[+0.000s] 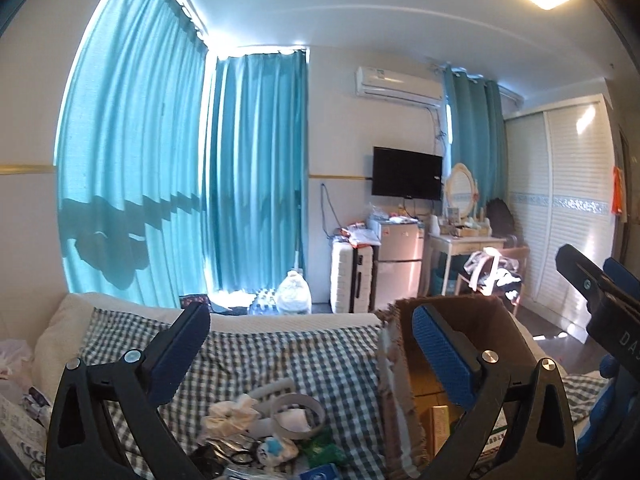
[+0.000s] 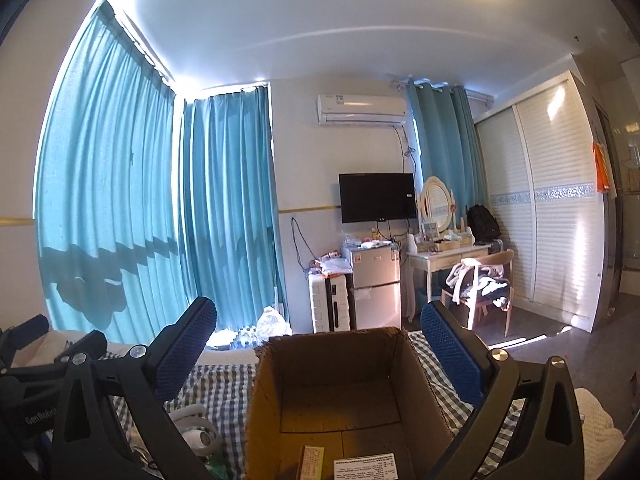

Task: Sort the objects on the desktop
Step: 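Move both open tools back over the pile on the bedspread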

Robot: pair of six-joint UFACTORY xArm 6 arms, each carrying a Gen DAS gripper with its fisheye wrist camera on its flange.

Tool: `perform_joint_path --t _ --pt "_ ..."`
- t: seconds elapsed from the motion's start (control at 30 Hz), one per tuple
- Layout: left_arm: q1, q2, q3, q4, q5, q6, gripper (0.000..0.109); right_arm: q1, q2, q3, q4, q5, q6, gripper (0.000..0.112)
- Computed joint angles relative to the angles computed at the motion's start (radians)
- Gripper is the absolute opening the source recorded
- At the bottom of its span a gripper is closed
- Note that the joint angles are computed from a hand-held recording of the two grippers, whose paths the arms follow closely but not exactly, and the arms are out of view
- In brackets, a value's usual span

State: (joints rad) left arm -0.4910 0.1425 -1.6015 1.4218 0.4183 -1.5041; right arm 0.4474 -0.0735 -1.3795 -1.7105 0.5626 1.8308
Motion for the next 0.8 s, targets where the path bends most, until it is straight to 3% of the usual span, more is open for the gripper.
perform_joint_path --t 0.07,0.17,0.27,0.4,0.6,0.7,0.8 --pt "0.013 -0.037 0.036 0.134 0.021 -0.121 0.103 0.029 0.015 -0.018 -0.018 0.032 -0.007 0.103" --pt "0.021 -0.077 0.081 0.236 0.066 -0.141 0.103 0.076 0.053 -0.058 -0.044 0.095 -0.020 0.103" --pt "0.031 -0.114 0.123 0.289 0.101 -0.131 0.103 0.092 0.094 -0.103 -0.075 0.080 0.006 0.103" --pt "0.054 -0.163 0.179 0.316 0.132 -0.139 0.103 0.123 0.184 -0.202 -0.027 0.131 -0.057 0.103" --pt "0.135 -0.200 0.226 0.192 0.090 -0.098 0.103 0.086 0.299 -0.326 0.094 -0.052 -0.143 0.103" --pt "0.169 -0.202 0.234 0.101 0.084 -0.031 0.103 0.087 0.330 -0.345 0.091 -0.071 -0.122 0.103" --pt "0.205 -0.196 0.246 0.030 0.033 0.052 0.103 0.081 0.378 -0.386 0.197 -0.118 -0.206 0.103"
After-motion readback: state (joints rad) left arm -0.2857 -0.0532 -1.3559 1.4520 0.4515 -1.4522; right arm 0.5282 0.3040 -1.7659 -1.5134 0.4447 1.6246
